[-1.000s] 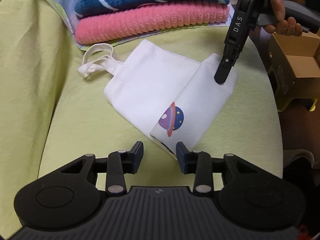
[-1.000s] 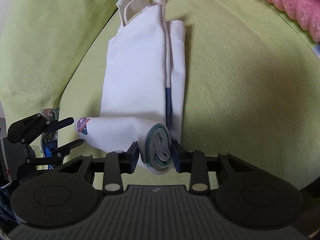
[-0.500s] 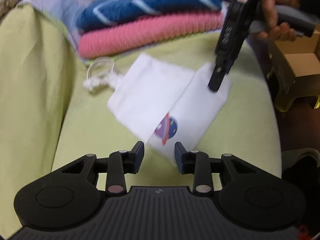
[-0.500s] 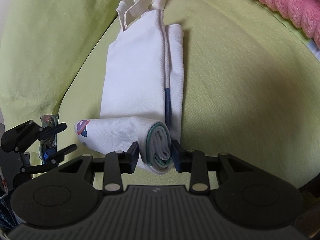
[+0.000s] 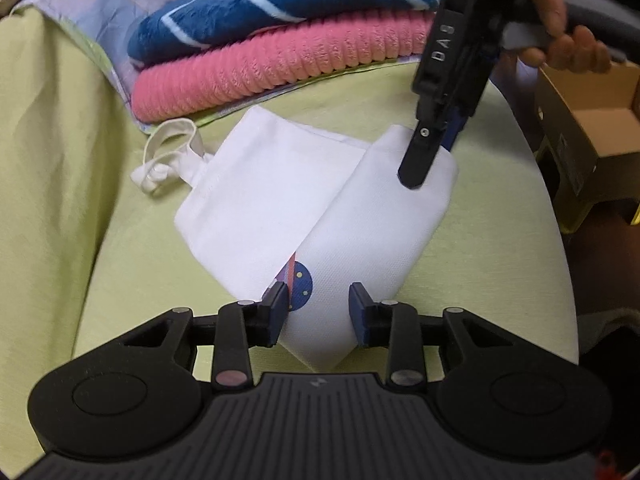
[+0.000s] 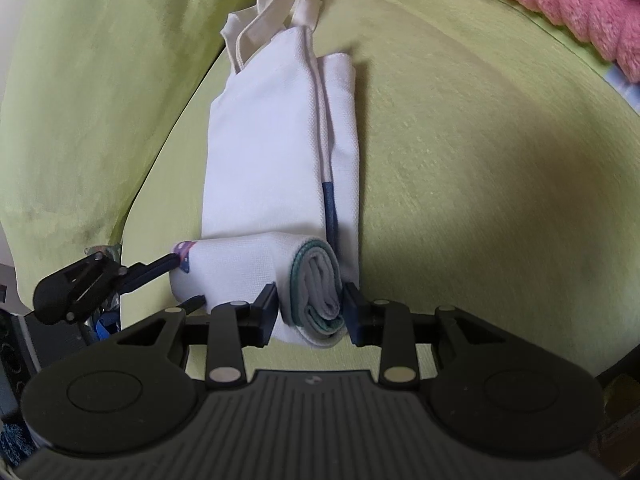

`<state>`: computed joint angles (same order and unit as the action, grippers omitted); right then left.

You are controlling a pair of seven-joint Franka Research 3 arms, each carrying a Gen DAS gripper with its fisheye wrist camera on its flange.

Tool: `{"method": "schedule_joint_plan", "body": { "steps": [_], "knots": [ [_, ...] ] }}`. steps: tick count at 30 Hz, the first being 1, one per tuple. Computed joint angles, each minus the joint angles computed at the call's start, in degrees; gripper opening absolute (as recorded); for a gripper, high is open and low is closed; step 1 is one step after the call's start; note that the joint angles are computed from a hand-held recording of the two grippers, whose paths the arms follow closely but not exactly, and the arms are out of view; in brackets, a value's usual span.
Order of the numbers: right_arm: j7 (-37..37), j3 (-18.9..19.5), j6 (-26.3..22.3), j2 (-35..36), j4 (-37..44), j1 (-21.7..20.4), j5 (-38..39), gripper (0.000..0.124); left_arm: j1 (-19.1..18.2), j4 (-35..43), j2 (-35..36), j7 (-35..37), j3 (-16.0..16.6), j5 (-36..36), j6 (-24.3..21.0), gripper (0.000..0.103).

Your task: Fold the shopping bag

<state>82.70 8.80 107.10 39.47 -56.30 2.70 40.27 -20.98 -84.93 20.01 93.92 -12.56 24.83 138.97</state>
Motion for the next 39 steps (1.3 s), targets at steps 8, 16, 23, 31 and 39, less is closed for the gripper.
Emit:
{"method": "schedule_joint_plan", "body": {
  "steps": [8,16,23,31,39],
  "knots": [
    [-11.4,-0.9,22.4,-15.6,-26.0,3.2,2.5,0.036,0.7,-2.8,-0.8,-0.8,0.0,-0.5,3.9,0.039],
    [-18.6,-3.5,53.3,-27.1,-44.3,12.7,-14.5,0.04,1.2,-2.4,-0.4,0.7,-0.5,-1.7,4.0,0.037],
    [-15.2,-6.6,55.8,-24.2,-42.6,16.3,-28.2,0.005,1.8,-1.0,0.4,2.8,-0.9,-4.3,3.3,0.037],
    [-10.2,-6.6,53.9,-21.8,-40.1,16.2,-31.7,0.005,0.5,-3.1,-0.5,-1.4,0.5,-1.1,6.0,0.038],
    [-8.3,-7.0,54.5,-22.0,-40.4,16.6,-33.9,0.005,-3.1,-9.2,-4.8,-6.3,3.0,16.2,8.6,0.044]
  ]
}}
